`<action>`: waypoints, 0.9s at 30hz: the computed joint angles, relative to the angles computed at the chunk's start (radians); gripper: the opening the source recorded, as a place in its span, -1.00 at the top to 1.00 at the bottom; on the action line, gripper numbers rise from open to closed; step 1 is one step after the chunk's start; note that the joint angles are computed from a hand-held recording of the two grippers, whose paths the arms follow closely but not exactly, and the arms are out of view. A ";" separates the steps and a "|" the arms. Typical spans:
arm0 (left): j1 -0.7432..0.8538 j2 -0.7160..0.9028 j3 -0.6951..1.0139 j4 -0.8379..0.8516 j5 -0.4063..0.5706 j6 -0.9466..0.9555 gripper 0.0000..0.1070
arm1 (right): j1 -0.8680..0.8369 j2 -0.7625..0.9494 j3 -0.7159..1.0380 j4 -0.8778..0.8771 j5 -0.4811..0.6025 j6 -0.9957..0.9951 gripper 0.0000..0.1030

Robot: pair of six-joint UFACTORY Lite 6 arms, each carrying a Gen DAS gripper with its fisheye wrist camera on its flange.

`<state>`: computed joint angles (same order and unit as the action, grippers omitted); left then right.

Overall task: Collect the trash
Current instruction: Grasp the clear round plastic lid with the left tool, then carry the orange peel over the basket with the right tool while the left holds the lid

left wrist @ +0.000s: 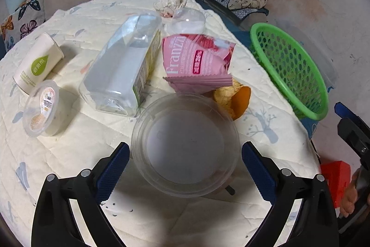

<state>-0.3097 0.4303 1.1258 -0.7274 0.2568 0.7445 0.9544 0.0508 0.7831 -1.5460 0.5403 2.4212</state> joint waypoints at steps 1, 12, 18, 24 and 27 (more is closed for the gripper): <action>-0.001 0.010 0.008 0.003 0.002 -0.004 -0.76 | -0.003 0.003 0.003 -0.002 -0.003 0.000 -0.86; -0.029 0.052 0.027 0.032 -0.032 -0.038 -0.76 | -0.014 0.038 0.028 -0.024 -0.032 0.003 -0.86; -0.018 0.015 -0.014 -0.090 -0.050 0.100 -0.67 | -0.022 0.069 0.062 -0.018 -0.050 -0.033 -0.86; 0.024 -0.116 -0.118 -0.219 -0.044 0.273 -0.67 | -0.041 0.127 0.125 -0.019 -0.083 -0.082 -0.85; 0.064 -0.182 -0.161 -0.261 -0.015 0.325 -0.67 | -0.059 0.177 0.175 -0.039 -0.116 -0.095 -0.83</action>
